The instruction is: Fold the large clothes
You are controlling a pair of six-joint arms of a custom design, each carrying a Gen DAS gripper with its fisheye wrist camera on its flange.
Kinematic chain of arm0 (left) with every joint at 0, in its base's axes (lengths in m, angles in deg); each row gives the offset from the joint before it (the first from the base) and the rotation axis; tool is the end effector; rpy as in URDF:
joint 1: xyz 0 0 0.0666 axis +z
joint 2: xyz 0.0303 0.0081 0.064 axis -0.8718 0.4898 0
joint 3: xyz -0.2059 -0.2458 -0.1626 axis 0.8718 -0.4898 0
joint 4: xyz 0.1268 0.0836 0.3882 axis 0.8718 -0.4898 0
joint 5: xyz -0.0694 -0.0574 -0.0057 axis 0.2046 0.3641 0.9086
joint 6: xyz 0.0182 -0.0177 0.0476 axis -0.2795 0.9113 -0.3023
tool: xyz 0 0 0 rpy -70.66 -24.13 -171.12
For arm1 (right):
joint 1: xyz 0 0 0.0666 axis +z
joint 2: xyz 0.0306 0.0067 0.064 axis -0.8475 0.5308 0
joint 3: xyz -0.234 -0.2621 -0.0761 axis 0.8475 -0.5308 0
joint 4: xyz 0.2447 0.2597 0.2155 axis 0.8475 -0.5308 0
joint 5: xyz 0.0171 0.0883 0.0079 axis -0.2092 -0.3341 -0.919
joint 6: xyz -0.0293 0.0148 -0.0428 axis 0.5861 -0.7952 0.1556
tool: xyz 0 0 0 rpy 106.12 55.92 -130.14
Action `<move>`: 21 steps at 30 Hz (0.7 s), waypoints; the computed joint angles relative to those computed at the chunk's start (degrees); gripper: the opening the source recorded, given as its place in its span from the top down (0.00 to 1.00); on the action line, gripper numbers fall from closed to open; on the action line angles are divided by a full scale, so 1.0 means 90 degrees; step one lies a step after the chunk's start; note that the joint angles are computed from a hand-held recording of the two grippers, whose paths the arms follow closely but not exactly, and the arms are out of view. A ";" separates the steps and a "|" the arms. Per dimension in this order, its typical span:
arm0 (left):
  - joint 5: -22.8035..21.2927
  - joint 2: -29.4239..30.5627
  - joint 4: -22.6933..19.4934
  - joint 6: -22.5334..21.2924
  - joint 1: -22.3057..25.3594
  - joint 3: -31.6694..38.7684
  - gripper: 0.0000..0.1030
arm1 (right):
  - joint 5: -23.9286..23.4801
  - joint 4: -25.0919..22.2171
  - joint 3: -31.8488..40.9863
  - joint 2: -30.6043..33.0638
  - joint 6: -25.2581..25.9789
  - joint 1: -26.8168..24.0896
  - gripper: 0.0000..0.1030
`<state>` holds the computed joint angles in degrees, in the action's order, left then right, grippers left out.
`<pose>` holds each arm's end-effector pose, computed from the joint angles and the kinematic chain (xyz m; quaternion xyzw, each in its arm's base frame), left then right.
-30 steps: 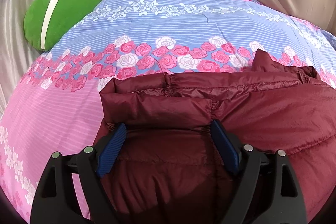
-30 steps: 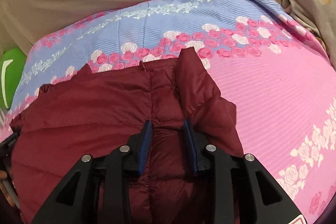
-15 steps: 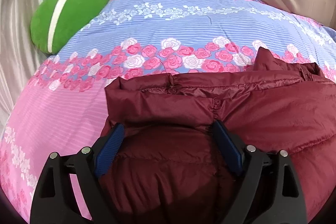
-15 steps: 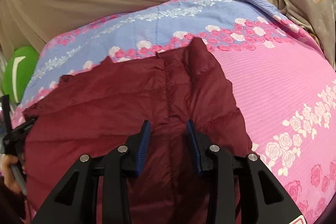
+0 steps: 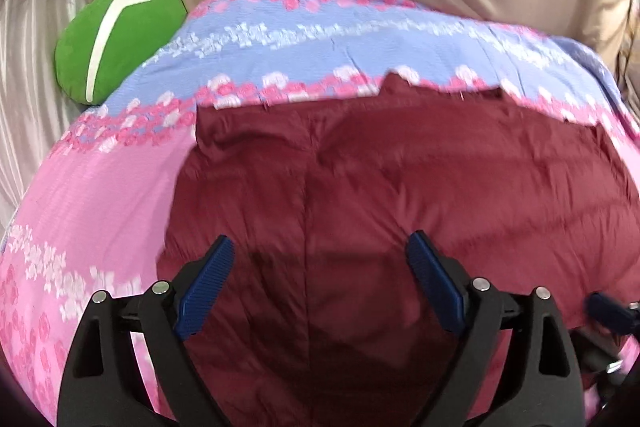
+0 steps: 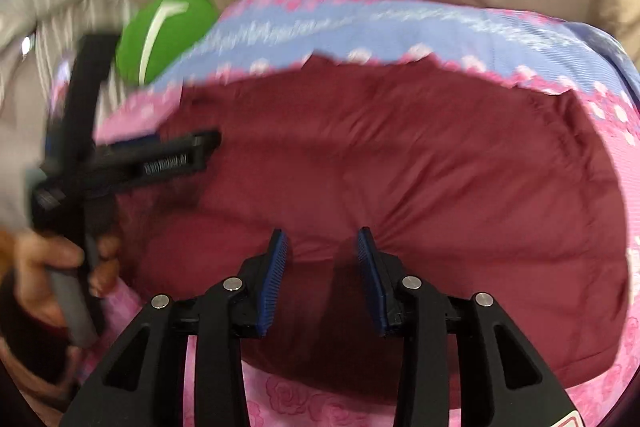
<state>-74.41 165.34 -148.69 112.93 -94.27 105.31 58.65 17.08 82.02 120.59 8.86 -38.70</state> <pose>0.6357 -0.4011 0.3606 -0.0604 0.9172 0.0522 0.3903 0.5821 0.2081 0.3408 -0.1597 0.9070 0.1370 0.3647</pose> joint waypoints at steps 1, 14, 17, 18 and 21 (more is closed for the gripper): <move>0.0026 -0.0024 -0.0018 0.0048 -0.0010 -0.0087 0.16 | 0.0234 0.0012 -0.0041 0.0015 0.0096 0.0067 0.64; 0.0142 -0.0141 -0.0020 0.0324 -0.0012 -0.0365 0.14 | 0.0838 0.0528 0.0781 0.0016 -0.0611 -0.1020 0.48; 0.0376 -0.0386 0.0237 0.0329 0.0106 -0.0553 0.14 | 0.0710 0.0018 0.1759 0.0687 -0.1164 -0.1488 0.46; 0.0328 -0.0462 0.0359 0.0309 0.0183 -0.0550 0.13 | 0.0462 -0.0279 0.2231 0.1029 -0.1422 -0.1670 0.45; 0.0247 -0.0293 0.0421 0.0308 0.0472 -0.0083 0.07 | 0.0076 -0.0840 0.3229 0.1802 -0.1725 -0.1915 0.39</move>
<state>-72.19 162.70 -144.90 115.71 -90.03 104.57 59.33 9.52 111.08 136.81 -6.67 -55.94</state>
